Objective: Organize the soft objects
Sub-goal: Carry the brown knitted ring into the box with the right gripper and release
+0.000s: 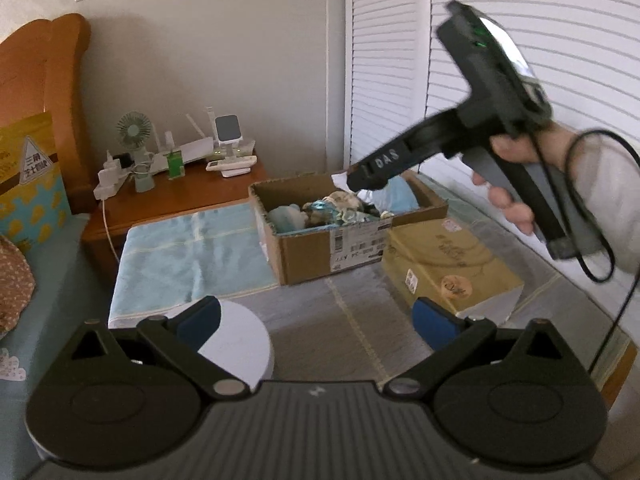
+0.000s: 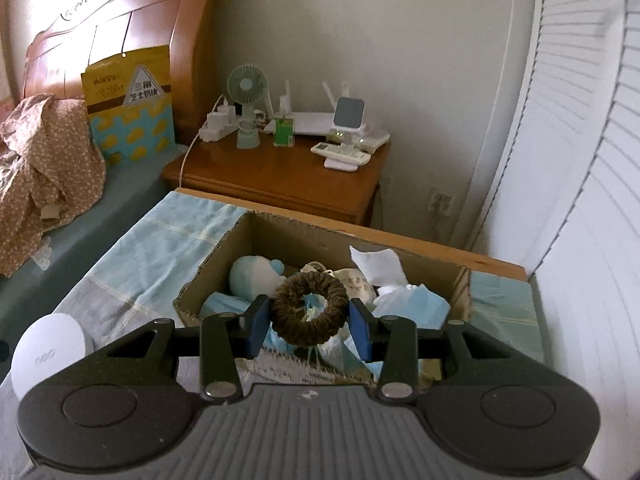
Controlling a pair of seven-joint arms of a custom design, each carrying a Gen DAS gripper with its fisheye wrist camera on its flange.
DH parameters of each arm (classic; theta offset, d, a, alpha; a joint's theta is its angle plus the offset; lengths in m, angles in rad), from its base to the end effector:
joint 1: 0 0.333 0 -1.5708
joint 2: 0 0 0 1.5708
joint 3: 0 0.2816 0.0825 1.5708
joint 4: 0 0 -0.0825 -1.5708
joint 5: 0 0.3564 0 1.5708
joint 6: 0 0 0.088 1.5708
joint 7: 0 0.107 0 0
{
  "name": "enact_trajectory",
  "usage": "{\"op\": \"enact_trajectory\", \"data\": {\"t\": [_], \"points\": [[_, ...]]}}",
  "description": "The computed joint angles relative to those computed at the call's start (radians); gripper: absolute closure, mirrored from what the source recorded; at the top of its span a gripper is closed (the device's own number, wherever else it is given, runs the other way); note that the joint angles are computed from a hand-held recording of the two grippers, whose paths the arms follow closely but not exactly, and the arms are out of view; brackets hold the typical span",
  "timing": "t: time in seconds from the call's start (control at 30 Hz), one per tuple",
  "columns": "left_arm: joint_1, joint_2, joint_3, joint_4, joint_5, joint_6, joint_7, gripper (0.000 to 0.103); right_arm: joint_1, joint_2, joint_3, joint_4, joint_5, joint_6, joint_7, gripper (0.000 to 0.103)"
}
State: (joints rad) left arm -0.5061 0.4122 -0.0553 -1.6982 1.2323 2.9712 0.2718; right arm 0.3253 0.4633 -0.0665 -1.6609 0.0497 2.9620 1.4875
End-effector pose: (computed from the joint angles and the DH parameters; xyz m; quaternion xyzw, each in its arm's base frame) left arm 0.5197 -0.3979 0.4051 -0.4918 0.7328 -0.3877 0.2662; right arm 0.6606 0.1792 0.4253 -0.7397 0.5356 -0.2602 0.3133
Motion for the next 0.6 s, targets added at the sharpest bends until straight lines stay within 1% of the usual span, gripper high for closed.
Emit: {"op": "enact_trajectory", "data": {"t": [0.07, 0.1, 0.23, 0.3, 0.33, 0.37, 0.43, 0.53, 0.6], "points": [[-0.005, 0.0, 0.001, -0.003, 0.003, -0.016, -0.001, 0.001, 0.007, 0.037, -0.01, 0.056, -0.008, -0.028, 0.011, 0.055], [-0.004, 0.0, 0.0, -0.004, 0.005, -0.017, -0.002, 0.001, 0.004, 0.055, -0.006, 0.084, -0.007, -0.044, 0.008, 0.055], [-0.002, -0.001, 0.003, -0.009, 0.014, -0.001, -0.011, 0.001, -0.005, 0.121, 0.003, 0.188, -0.003, -0.099, 0.01, 0.055], [-0.006, -0.003, 0.007, -0.009, 0.03, -0.008, -0.029, 0.001, -0.008, 0.146, 0.006, 0.222, 0.002, -0.105, 0.014, 0.052], [-0.008, -0.005, 0.01, -0.01, 0.044, -0.006, -0.044, 0.001, -0.005, 0.153, 0.001, 0.231, 0.001, -0.104, 0.022, 0.046], [-0.009, -0.007, 0.01, -0.009, 0.056, -0.009, -0.058, 0.001, -0.004, 0.157, 0.0, 0.238, 0.002, -0.108, 0.026, 0.03], [-0.012, -0.012, 0.008, -0.01, 0.073, -0.029, -0.08, 0.001, -0.007, 0.149, 0.005, 0.221, 0.007, -0.082, 0.027, 0.015], [-0.002, -0.012, -0.006, -0.009, 0.077, -0.039, -0.083, 0.001, -0.025, 0.119, 0.03, 0.182, 0.029, -0.069, 0.001, 0.011], [0.0, -0.016, -0.011, -0.011, 0.081, -0.044, -0.091, 0.001, -0.015, 0.091, 0.019, 0.145, 0.027, -0.055, 0.005, 0.008]]}}
